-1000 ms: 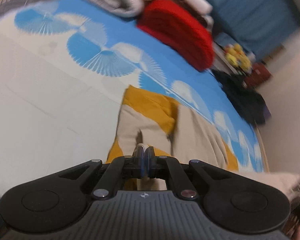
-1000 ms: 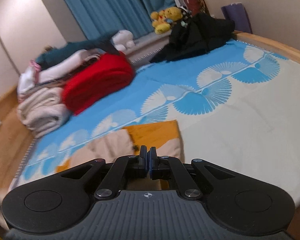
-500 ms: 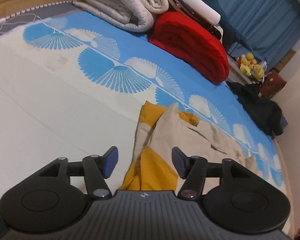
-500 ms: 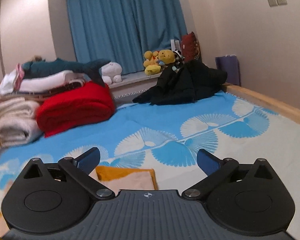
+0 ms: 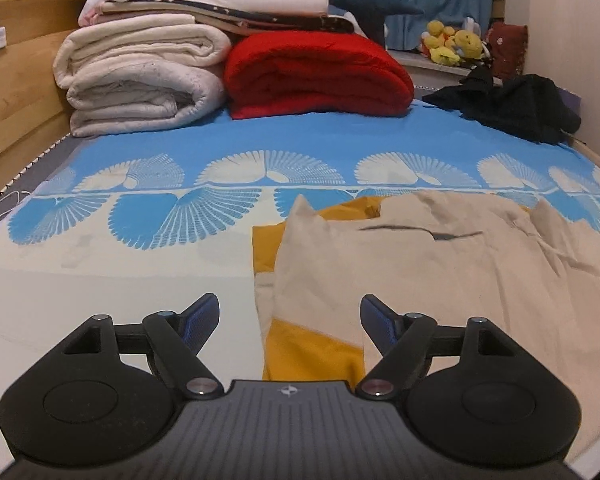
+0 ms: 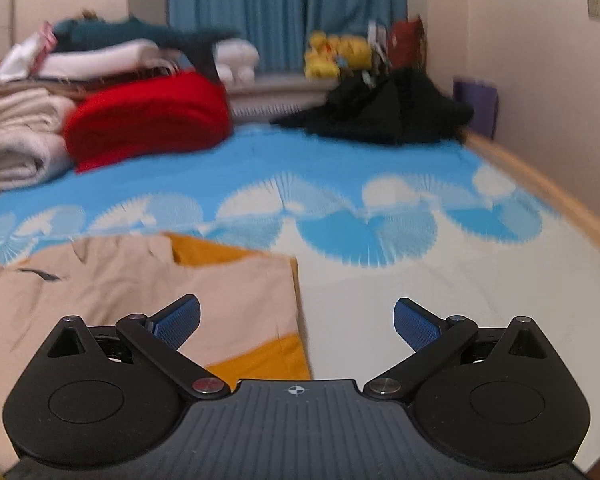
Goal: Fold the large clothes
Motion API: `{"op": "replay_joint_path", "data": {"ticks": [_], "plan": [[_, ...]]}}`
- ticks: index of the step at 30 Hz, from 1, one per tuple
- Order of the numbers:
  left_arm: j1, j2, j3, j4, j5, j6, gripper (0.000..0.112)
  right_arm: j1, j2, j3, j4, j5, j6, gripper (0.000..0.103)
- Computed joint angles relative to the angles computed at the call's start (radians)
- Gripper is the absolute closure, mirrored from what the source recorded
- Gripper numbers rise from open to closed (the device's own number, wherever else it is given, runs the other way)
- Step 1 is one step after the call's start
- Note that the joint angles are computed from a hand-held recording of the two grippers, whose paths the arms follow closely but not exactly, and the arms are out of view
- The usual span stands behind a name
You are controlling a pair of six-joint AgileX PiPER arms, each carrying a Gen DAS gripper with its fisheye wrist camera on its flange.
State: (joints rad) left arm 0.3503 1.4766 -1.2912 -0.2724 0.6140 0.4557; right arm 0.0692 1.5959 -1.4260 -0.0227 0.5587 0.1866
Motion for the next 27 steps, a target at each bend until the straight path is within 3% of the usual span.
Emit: {"op": "replay_joint_path", "data": {"ticks": [6,11,15,18,19,20,21,22,23,25,27], "plan": [[-0.046,0.120,-0.144,0.079,0.037,-0.183,0.031,-0.002,0.157,-0.179,0.068,0.111,0.049,0.001],[-0.089,0.208,-0.229,0.151,0.046,-0.241,0.031,0.020,0.289,-0.331,0.049,0.195,0.040,0.002],[-0.098,0.296,-0.308,0.205,0.070,-0.287,0.039,0.025,0.411,-0.475,0.024,0.336,0.029,0.009],[-0.087,0.365,-0.370,0.201,0.092,-0.285,0.055,0.012,0.472,-0.536,0.026,0.381,0.025,0.027],[-0.082,0.385,-0.388,0.194,0.101,-0.276,0.063,0.006,0.483,-0.542,0.034,0.383,0.018,0.037],[-0.078,0.402,-0.402,0.184,0.109,-0.263,0.067,0.000,0.491,-0.546,0.047,0.383,0.008,0.054],[-0.074,0.421,-0.419,0.170,0.122,-0.243,0.077,-0.007,0.497,-0.548,0.066,0.385,-0.006,0.063],[-0.069,0.439,-0.436,0.153,0.137,-0.215,0.095,-0.013,0.502,-0.551,0.084,0.387,-0.021,0.080],[-0.069,0.446,-0.439,0.145,0.142,-0.196,0.104,-0.014,0.502,-0.552,0.092,0.387,-0.032,0.090],[-0.058,0.450,-0.456,0.123,0.127,-0.166,0.112,-0.010,0.490,-0.538,0.085,0.364,-0.048,0.099],[-0.034,0.420,-0.442,0.059,0.054,-0.174,0.112,-0.011,0.458,-0.507,0.077,0.298,-0.033,0.102]]}}
